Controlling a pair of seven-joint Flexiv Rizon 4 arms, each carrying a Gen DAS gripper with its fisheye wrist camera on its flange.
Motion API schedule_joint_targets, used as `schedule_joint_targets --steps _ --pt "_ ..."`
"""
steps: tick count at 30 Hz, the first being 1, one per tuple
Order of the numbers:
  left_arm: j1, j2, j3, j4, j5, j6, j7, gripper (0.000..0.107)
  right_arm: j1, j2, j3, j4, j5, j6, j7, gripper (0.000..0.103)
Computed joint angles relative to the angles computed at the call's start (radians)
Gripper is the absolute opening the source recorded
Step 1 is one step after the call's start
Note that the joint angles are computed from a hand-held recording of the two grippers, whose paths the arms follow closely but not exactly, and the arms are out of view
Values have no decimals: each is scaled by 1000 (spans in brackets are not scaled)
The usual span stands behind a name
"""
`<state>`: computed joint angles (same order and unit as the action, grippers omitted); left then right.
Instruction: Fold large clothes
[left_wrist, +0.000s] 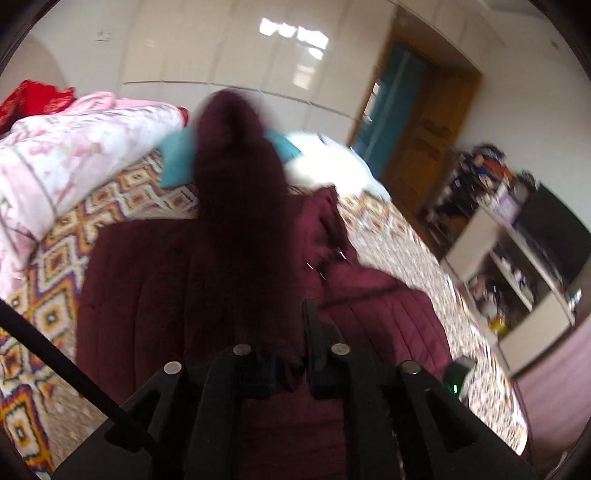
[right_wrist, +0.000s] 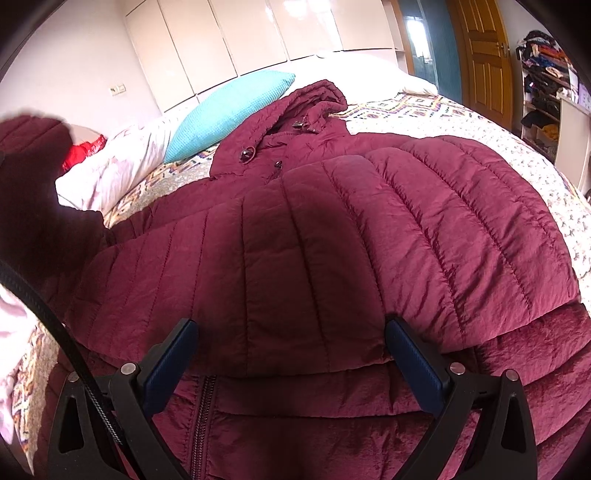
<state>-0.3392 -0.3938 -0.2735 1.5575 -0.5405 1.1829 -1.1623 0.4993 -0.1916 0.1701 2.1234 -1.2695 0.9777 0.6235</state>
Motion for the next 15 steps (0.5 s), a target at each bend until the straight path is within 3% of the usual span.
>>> schedule_joint_targets --steps 2,3,7,9,12,15 --pt "-59 -5 45 -1 101 -17 -61 42 -7 4 -6 8 -33 22 35 103" --pt "-75 -3 55 7 134 -18 -79 46 -12 7 -9 12 -51 33 54 103" --pt "-123 29 124 50 283 -26 -191 48 -21 7 -7 14 -74 45 77 102" --pt "-135 75 167 124 359 25 -267 57 -22 6 -5 13 -74 44 79 102" --pt "-163 106 249 217 518 140 -440 66 -22 6 -2 12 -63 40 70 102" --pt "-199 126 334 285 680 167 -622 67 -14 2 5 3 -22 21 35 102"
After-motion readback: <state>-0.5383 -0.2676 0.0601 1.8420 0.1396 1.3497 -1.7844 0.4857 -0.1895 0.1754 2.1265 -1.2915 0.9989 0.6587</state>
